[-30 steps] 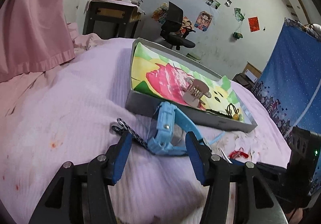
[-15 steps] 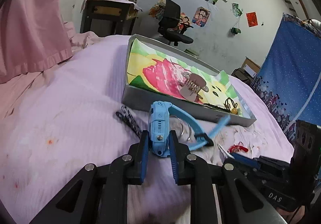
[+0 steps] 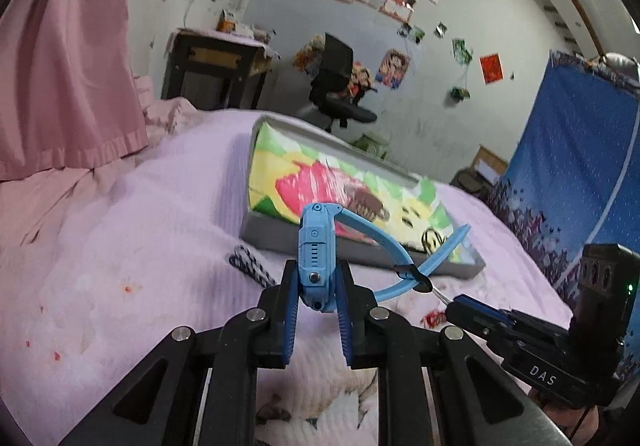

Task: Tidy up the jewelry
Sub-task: 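Lower the smartwatch and white clip into the tray and open both tools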

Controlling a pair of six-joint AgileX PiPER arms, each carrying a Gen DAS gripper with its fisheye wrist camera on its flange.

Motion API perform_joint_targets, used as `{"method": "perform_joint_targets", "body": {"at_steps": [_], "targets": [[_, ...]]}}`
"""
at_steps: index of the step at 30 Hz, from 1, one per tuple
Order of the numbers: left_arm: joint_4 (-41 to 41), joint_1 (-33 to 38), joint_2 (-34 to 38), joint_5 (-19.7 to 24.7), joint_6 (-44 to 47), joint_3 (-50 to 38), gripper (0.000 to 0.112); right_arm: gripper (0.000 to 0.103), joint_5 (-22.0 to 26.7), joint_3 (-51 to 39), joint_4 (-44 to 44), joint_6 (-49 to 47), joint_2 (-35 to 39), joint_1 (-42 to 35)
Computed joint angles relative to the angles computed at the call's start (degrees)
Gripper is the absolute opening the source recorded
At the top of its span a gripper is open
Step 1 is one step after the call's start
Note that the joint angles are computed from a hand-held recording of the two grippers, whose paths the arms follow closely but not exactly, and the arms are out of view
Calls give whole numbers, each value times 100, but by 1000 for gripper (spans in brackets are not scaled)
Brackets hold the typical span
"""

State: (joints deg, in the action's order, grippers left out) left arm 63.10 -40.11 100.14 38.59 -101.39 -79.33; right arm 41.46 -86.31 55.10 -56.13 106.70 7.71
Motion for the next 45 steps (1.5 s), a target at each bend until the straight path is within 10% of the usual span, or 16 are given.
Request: {"method": "perform_joint_targets", "body": {"at_steps": [14, 28, 37, 42, 45], "targets": [[-667, 454, 1139, 510, 1508, -2099, 17, 13, -376, -2114, -501, 1407, 1135, 133], [-2809, 1009, 2311, 1308, 3466, -3998, 17, 13, 735, -4745, -2567, 3586, 2804, 463], [-3016, 1062, 2141, 1074, 3575, -3686, 19, 14, 558, -4346, -2574, 3533, 2596, 443], [-2402, 845, 1809, 898, 3092, -3188, 56, 38, -22, -3388, -2241, 3094, 2012, 393], [-1695, 603, 1508, 873, 2470, -2743, 60, 40, -443, -2675, -2033, 2750, 1550, 378]]}}
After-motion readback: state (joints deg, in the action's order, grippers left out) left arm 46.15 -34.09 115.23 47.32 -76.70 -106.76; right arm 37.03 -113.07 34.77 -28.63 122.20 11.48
